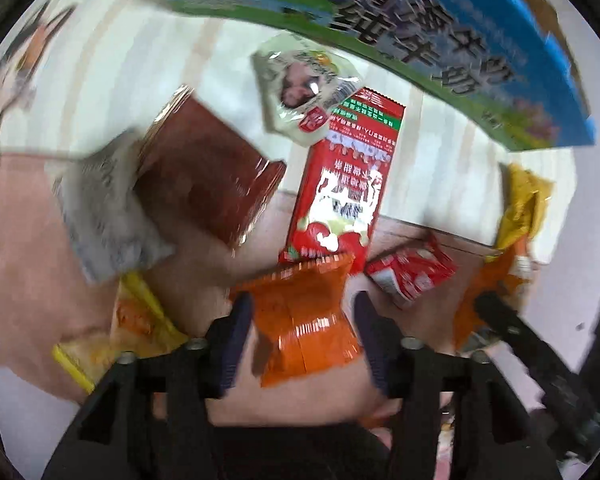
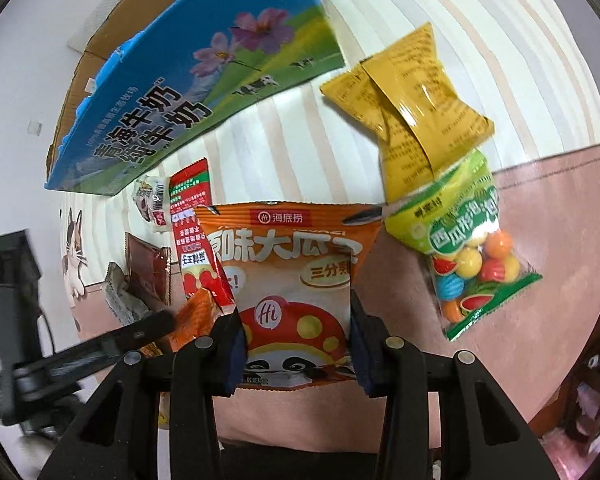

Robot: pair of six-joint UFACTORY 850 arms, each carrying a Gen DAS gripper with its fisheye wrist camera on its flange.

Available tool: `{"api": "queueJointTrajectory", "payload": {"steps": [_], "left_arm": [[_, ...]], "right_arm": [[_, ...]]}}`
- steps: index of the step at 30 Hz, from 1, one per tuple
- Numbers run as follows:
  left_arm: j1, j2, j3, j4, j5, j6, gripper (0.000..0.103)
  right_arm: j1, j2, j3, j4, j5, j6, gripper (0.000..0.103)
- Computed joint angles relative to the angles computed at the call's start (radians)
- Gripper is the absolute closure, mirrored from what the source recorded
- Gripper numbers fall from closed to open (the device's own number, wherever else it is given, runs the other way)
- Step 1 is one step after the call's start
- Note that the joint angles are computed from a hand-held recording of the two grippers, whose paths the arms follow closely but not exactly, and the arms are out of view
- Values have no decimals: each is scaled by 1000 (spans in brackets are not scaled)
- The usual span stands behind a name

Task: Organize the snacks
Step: 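Lift both bags into the cardboard box and release them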

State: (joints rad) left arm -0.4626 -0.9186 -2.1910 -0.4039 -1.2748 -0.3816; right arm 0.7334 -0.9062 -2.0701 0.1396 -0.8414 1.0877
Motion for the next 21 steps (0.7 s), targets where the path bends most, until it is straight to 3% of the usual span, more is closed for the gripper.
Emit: {"api": "queueJointTrajectory", "payload": {"steps": [1, 4, 8, 10, 13, 15, 21], "left_arm": [[7, 22, 37, -26, 5, -7, 37], [5, 51, 115, -62, 10, -16, 37], [-14, 4, 109, -79, -31, -54, 37], [-28, 1, 126, -70, -14, -65, 38], [-44, 22, 158, -14, 60, -62, 50], [-55, 23, 149, 27, 69, -50, 53], [-56, 60, 131, 74, 82, -25, 56]], "right_arm": [[-1, 10, 20, 8, 13, -3, 58], [-2, 22, 60, 39, 45, -13, 58], [-2, 19, 76, 64, 55, -32, 58], [1, 10, 64, 60, 45, -35, 58], [3, 4, 53, 50, 32, -37, 58], [4, 3, 50, 48, 28, -36, 58], [3, 14, 48, 58, 43, -61, 58]]}}
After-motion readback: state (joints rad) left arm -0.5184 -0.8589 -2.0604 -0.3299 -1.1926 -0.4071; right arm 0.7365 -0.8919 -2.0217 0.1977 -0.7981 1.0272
